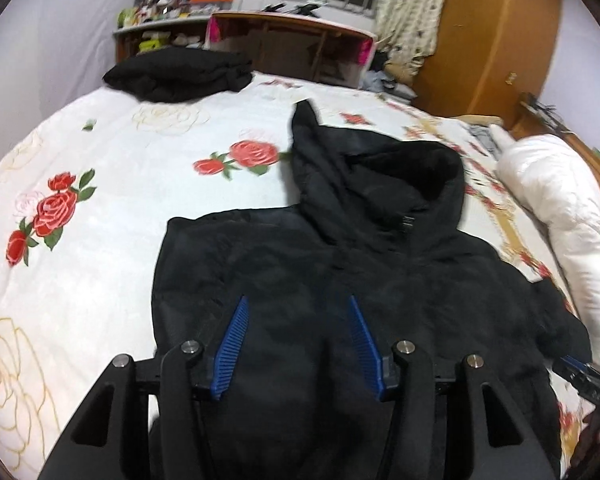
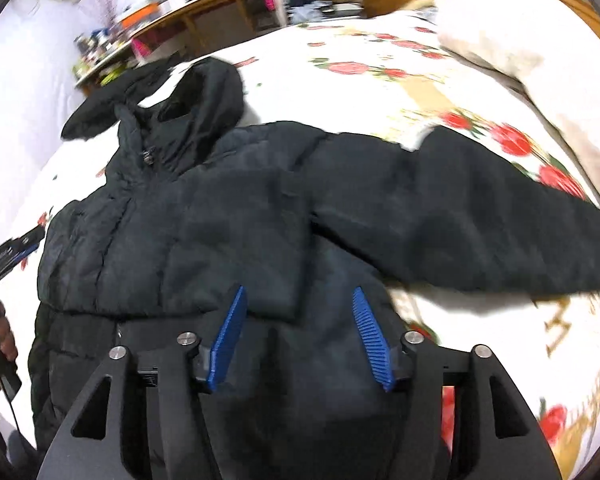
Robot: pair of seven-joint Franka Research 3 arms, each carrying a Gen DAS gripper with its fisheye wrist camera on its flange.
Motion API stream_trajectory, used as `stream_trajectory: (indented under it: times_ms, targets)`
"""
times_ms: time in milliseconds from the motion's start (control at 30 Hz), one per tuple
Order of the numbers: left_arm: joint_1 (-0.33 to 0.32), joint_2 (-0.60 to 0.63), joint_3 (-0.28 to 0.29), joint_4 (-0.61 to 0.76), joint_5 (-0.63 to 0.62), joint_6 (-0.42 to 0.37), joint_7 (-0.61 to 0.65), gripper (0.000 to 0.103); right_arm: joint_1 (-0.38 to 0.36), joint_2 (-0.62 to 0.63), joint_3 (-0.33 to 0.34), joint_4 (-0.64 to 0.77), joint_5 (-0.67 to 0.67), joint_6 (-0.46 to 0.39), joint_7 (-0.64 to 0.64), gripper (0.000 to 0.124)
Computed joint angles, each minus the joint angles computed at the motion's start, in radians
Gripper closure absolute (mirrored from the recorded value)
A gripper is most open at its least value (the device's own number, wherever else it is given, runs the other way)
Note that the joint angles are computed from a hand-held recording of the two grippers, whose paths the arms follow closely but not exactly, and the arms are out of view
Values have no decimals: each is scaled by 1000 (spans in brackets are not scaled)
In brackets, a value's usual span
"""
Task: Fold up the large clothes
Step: 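Open the left tool and move the right tool to the other sleeve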
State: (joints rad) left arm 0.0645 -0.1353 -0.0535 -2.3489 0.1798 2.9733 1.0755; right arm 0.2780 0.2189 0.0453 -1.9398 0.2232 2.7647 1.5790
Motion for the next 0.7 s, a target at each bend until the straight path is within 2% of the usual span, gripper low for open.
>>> stream_trajectory:
  times_ms: [133, 367, 533, 700]
  targets:
    - [-21, -84, -19, -51, 8, -17, -6, 49, -43, -84, -14, -109, 60, 30, -8, 61]
    - [-34, -180, -52, -105, 50, -67, -61, 49, -126, -123, -66, -193, 104, 76, 64, 61]
    - [-54, -182, -43, -99, 52, -104, -67, 49, -193, -83, -96, -180, 154, 86, 101, 60]
    - [-48, -167, -50, -75, 73, -124, -83, 49, -258, 1, -105, -105, 211, 83, 128, 60]
